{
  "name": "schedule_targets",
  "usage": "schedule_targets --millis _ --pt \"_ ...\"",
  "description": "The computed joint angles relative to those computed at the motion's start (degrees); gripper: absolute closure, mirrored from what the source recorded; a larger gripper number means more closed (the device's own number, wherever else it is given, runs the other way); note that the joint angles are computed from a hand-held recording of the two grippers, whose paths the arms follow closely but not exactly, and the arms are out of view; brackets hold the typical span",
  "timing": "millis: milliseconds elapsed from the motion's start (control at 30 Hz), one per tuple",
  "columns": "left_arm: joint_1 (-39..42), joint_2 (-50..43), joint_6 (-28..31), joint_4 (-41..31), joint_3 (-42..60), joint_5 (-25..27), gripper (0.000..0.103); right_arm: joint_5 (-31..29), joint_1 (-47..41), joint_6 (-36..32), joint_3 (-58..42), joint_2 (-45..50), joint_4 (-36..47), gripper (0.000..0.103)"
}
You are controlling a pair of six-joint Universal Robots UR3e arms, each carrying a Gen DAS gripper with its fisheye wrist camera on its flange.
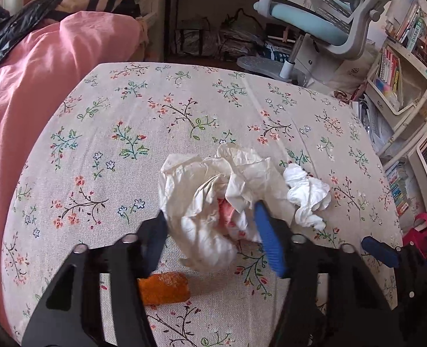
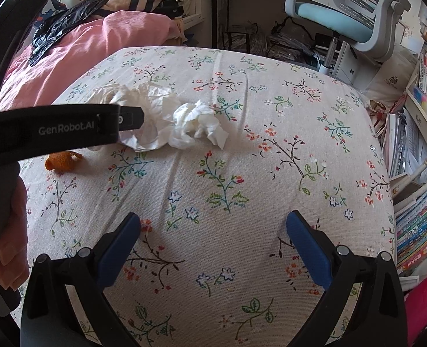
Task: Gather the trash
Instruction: 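Close the left tool on the white tissue and lift it, then grasp the small orange carrot piece with the right tool while the left tool holds the tissue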
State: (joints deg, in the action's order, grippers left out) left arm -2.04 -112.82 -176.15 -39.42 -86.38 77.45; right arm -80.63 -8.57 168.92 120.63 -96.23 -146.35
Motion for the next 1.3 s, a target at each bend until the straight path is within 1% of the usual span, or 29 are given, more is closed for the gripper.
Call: schedule_targets --millis 67,167,333,633,667,700,767,800,900,1033,1100,1167,1233,1267,1300 --pt "1.25 0.91 -0.30 0.37 -1.18 -2.33 0.071 -0.01 0.06 0.08 -0.04 0.05 -0.02 0.007" --pt "3.44 2.71 -0.57 0.02 -2.27 -5.89 0.075 -0.06 0.08 0.13 -0.03 0.05 -0.03 0.006" --pt "5.72 5.04 -0.52 0.96 -3.88 -9.35 0.077 -0.05 0.06 0.08 -0.20 0.26 -0.07 0.006" --pt "10.41 7.65 -1.38 0.90 -5.18 -13.40 0.078 0.20 -0.11 0.19 -0.54 0.28 0.57 0.006" --pt "11.37 8.17 -1.78 0.69 -5.22 -14.22 0.078 1.21 -0.24 -0.14 -1.04 0.30 1.52 0.006" --pt "12.27 8.72 -2.35 0.42 -5.19 -14.91 0.078 3.44 -0.76 -1.00 -1.56 0.10 2.96 0.006" --pt "13.85 9.62 -3.23 -0.12 -4.90 -16.37 0.078 9.75 -1.97 -2.54 -2.18 -0.71 5.94 0.006" --pt "14.53 10.12 -3.39 -0.27 -4.88 -16.98 0.078 12.19 -2.08 -2.59 -1.76 -1.26 5.81 0.006" --pt "15.92 11.65 -3.42 -0.89 -5.19 -18.51 0.078 15.81 0.19 -2.88 -1.78 -1.13 3.37 0.006" --pt "17.23 13.40 -2.77 -2.32 -5.22 -20.41 0.078 12.32 8.31 -5.27 -6.33 4.11 -2.12 0.006" --pt "18.18 14.45 -2.58 -2.75 -5.58 -21.27 0.078 12.97 10.02 -7.55 -9.37 7.70 -3.41 0.006" --pt "19.22 15.38 -2.63 -2.86 -5.88 -21.88 0.078 14.93 11.23 -7.34 -13.13 12.19 -3.91 0.006" --pt "20.43 16.29 -2.61 -2.64 -6.33 -22.25 0.078 14.99 12.44 -7.12 -17.24 16.34 -2.56 0.007" --pt "20.80 16.59 -2.64 -2.33 -6.37 -21.98 0.078 14.98 12.91 -7.58 -18.90 17.89 -1.37 0.011" --pt "21.11 16.81 -2.56 -2.03 -6.43 -21.64 0.078 14.82 13.25 -8.22 -19.81 18.45 0.11 0.020"
